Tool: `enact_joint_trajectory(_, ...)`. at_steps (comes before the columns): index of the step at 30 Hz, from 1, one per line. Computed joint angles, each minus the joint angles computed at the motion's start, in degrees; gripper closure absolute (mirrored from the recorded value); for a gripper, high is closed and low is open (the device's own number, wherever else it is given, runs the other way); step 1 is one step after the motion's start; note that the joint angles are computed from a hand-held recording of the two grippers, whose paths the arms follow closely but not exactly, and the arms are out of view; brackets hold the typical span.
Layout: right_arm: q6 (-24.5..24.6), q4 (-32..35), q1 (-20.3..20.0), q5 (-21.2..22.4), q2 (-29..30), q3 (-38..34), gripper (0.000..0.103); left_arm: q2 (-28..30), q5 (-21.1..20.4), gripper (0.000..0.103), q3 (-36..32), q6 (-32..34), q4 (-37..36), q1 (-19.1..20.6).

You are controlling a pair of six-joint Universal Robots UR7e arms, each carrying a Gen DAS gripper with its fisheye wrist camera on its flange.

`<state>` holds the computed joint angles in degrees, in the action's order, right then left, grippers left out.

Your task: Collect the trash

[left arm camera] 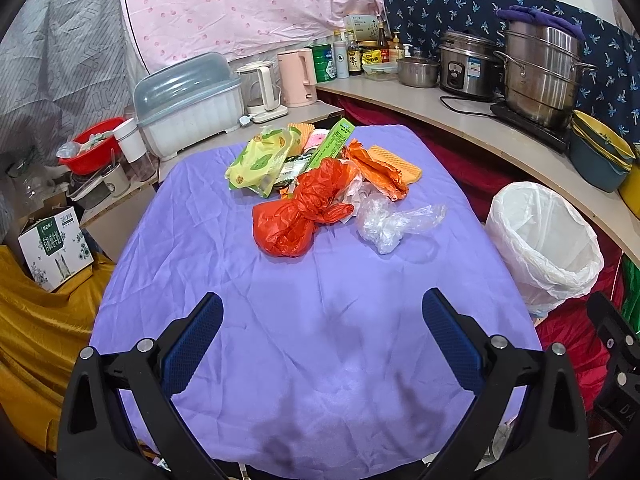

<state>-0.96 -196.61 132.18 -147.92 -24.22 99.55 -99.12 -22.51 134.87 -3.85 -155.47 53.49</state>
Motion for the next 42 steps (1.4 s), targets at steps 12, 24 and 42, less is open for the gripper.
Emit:
enact_joint_trajectory(12, 0.4, 0.4, -0.1, -0.7, -0.1, 0.2, 0.007, -0.3, -0.4, 0.008, 0.0, -0.3, 0.5, 0.1)
enact_joint_trajectory(24, 0.7, 3.2, -1.8, -1.2, 1.5, -3.3, 0.007, 3.4, -3.5, 0.008, -3.1, 4.6, -3.3, 3.6)
enact_joint_trajectory(42, -0.6, 8.0, -4.8, 2.7, 10.1, -16.4, 0.007, 11.3, -9.8, 0.007, -12.8, 13.5, -14.1, 16.1)
